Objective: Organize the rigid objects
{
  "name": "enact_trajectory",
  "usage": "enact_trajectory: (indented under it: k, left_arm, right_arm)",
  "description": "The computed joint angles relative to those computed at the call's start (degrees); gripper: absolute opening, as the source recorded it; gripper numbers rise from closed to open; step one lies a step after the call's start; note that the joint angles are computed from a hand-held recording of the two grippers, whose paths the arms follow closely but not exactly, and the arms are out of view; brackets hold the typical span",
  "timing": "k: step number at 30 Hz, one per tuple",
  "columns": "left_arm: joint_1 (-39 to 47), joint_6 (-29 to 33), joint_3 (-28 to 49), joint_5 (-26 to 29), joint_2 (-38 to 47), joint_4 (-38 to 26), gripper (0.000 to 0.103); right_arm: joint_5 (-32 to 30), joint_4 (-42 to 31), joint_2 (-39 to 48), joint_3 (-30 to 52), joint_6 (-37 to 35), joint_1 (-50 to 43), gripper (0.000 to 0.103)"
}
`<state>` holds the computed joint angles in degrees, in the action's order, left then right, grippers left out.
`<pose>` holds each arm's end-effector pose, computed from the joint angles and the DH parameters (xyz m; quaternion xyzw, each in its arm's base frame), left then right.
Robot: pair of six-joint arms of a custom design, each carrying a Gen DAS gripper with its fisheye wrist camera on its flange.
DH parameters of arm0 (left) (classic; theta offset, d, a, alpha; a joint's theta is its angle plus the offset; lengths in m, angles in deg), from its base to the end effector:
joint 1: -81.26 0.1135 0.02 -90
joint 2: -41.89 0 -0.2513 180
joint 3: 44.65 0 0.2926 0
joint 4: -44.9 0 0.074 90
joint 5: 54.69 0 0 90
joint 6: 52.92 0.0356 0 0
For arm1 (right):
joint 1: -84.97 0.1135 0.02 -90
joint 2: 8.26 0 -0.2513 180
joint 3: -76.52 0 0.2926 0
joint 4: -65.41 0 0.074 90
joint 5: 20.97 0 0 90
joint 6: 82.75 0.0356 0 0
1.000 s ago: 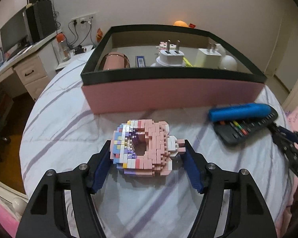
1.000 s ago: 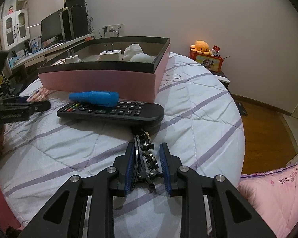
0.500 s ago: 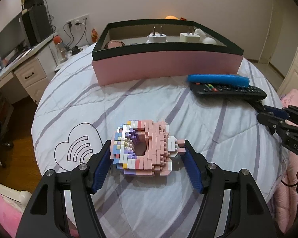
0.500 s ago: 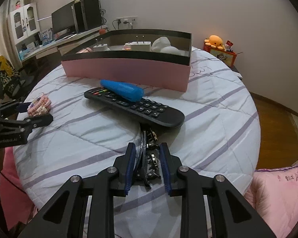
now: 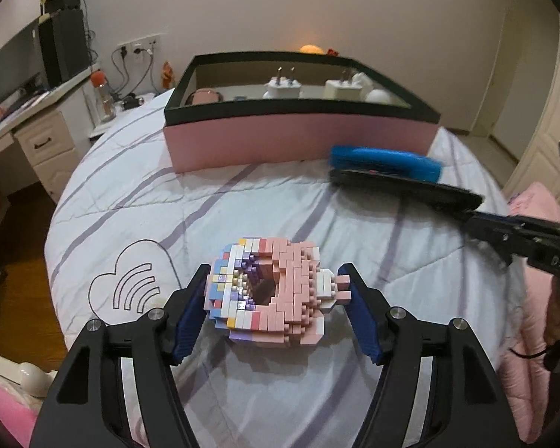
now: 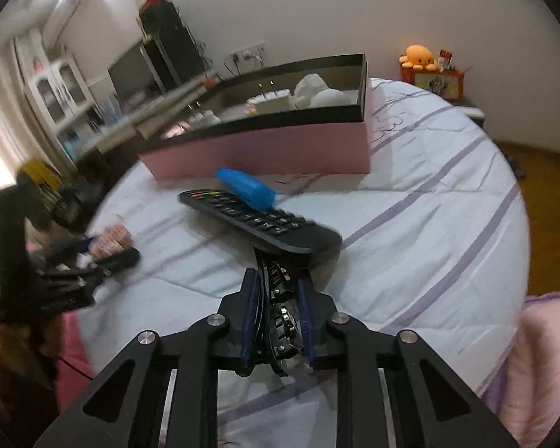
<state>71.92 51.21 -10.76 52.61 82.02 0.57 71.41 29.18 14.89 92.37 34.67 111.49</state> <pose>0.1831 -0.0408 0.1603 0.2390 0.9009 -0.1275 0.3391 0.1426 0.0695 0.0997 0.0154 0.9186 0.1619 0.3602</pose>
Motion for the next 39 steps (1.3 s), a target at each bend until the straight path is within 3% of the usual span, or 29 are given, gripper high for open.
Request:
enact_trajectory:
  k: [4, 9, 13, 15, 18, 22, 27, 31, 35, 39]
  left_arm:
    - [0.37, 0.42, 0.48, 0.68, -2.67, -2.25, 0.069]
    - [1.42, 1.54, 0.95, 2.13, -5.32, -4.80, 0.069]
    - [0.87, 0.99, 1.06, 1.71, -6.20, -5.23, 0.069]
    - [0.79, 0.83, 1.24, 2.33, -6.79, -5.62, 0.069]
    - [1.48, 1.13, 1.62, 3.93, -7.65, -6.58, 0.069]
    - [1.07, 1.25, 1.96, 3.39, -7.68, -6.65, 0.069]
    - [0.70, 0.79, 2.35, 3.31, -7.69, -6.48, 0.069]
    - [0.10, 0.53, 2.55, 3.53, -8.88, -7.10, 0.069]
    - [0.81, 0.62, 3.38, 4.22, -8.65, -7.38, 0.069]
    - [1.91, 0.51, 3.53, 5.27, -8.39, -6.51, 0.069]
  right_arm:
    - [2.06, -0.28, 0.09, 1.01, 1.16, 3.13, 0.021]
    - [16.07, -3.10, 7.05, 6.29, 2.90, 13.36, 0.021]
    - [13.39, -6.57, -0.78, 5.19, 2.22, 12.08, 0.021]
    - [18.75, -7.68, 1.38, 6.73, 3.00, 15.31, 0.021]
    - [19.57, -8.46, 0.81, 7.53, 2.63, 15.68, 0.021]
    - [26.33, -10.50, 6.76, 10.96, 2.68, 18.61, 0.021]
    - [21.85, -9.41, 2.41, 11.47, -1.72, 13.01, 0.021]
    - [17.90, -1.09, 11.67, 13.94, -5.62, 7.55, 0.021]
    - [17.86, 2.75, 19.54, 15.11, -6.20, 7.58, 0.021]
    - [17.57, 2.20, 17.47, 13.02, -4.27, 9.73, 0.021]
